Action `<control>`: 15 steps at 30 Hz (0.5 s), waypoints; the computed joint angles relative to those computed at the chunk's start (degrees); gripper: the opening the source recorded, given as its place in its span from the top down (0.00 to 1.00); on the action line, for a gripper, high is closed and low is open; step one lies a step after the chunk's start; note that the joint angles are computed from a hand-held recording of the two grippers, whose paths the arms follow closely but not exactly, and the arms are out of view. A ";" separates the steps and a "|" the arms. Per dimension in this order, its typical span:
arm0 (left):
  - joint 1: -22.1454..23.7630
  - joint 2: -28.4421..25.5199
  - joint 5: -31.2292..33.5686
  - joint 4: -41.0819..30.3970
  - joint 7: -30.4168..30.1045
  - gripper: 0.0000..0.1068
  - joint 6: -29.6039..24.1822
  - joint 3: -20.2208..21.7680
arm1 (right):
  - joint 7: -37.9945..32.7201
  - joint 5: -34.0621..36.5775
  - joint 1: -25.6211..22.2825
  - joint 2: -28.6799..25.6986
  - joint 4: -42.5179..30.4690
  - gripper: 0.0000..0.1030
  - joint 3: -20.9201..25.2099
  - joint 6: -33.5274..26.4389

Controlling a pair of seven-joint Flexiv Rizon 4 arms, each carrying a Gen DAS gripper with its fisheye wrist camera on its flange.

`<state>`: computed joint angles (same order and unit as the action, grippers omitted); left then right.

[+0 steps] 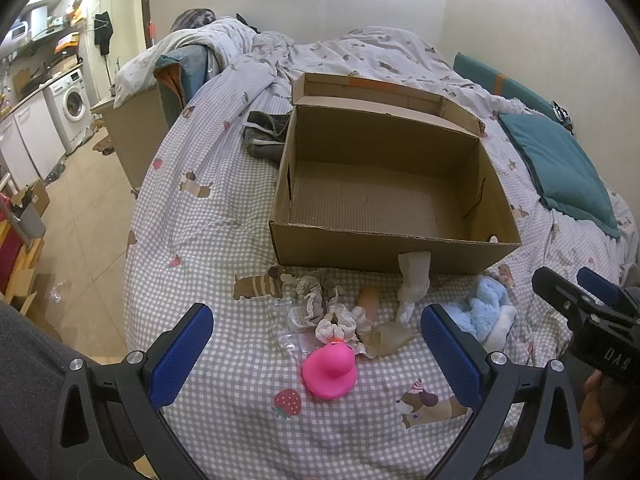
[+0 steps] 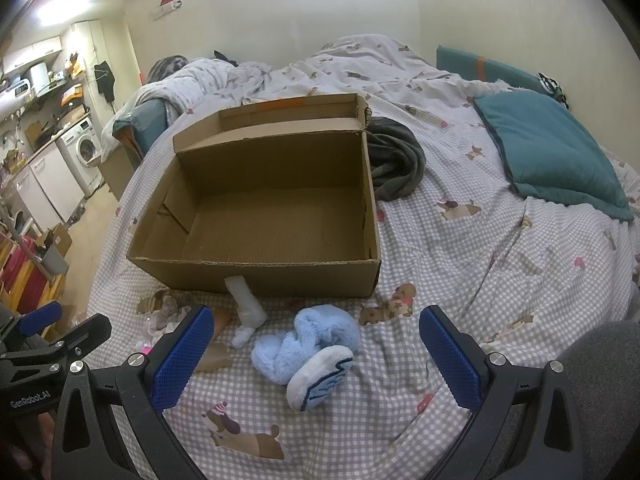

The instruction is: Organize soft objects

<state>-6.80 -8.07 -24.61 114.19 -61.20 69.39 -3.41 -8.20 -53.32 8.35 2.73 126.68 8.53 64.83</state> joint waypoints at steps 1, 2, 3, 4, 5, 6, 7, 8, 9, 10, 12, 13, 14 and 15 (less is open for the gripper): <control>0.15 0.16 -0.41 0.16 0.47 0.04 0.02 -0.04 | -0.25 0.55 0.05 0.07 0.01 0.00 0.04 -0.24; 0.05 0.06 -0.58 0.27 0.51 0.04 0.45 -0.15 | -0.61 1.10 0.16 0.16 -0.18 0.00 0.11 -0.51; 0.06 0.19 -0.48 0.26 0.52 0.04 0.31 -0.08 | -1.24 2.46 0.28 0.46 -0.49 0.00 0.16 -0.75; 0.10 0.27 -0.45 0.18 0.61 0.04 0.11 -0.04 | -1.73 3.77 0.26 0.67 -0.56 0.00 0.14 -0.49; 0.07 0.26 0.29 -0.15 0.20 0.04 -0.26 0.18 | -2.48 5.06 0.18 0.86 -0.63 0.00 0.05 0.13; 0.02 0.24 1.34 -0.53 -0.47 0.04 -0.71 0.47 | -3.23 5.95 0.16 0.94 -0.93 0.00 0.07 0.02; -0.02 0.02 3.22 -1.46 -1.90 0.04 -1.76 0.97 | -4.03 6.91 0.16 1.04 -1.24 0.00 0.11 -0.41; -0.01 0.05 4.09 -1.78 -2.60 0.04 -2.36 1.14 | -4.89 7.89 0.14 1.12 -1.53 0.00 0.11 -0.68; 0.05 -0.01 5.09 -2.40 -3.39 0.04 -3.37 1.34 | -6.02 9.25 0.11 1.25 -1.80 0.00 0.05 -0.60; 0.12 -0.23 6.45 -3.38 -4.53 0.04 -4.81 1.63 | -6.94 10.41 0.09 1.32 -2.07 0.00 0.04 -0.51; 0.36 -0.54 8.08 -4.96 -6.04 0.04 -7.25 1.88 | -9.14 12.79 0.18 1.24 -2.91 0.00 0.05 -1.17; 0.51 -0.88 9.04 -6.06 -6.85 0.04 -8.79 2.04 | -10.37 14.01 0.23 1.23 -3.23 0.00 0.04 -1.52; 0.61 -1.08 9.77 -6.79 -7.37 0.04 -9.85 2.11 | -12.33 16.08 0.46 0.97 -3.81 0.00 0.00 -2.18; 0.72 -1.39 10.61 -7.67 -7.84 0.04 -11.05 2.19 | -13.97 17.87 0.65 0.78 -4.24 0.00 -0.01 -2.74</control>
<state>-6.08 -9.46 -13.99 106.52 -69.04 58.34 -1.21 -22.17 -35.45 9.00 3.51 122.44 8.52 62.09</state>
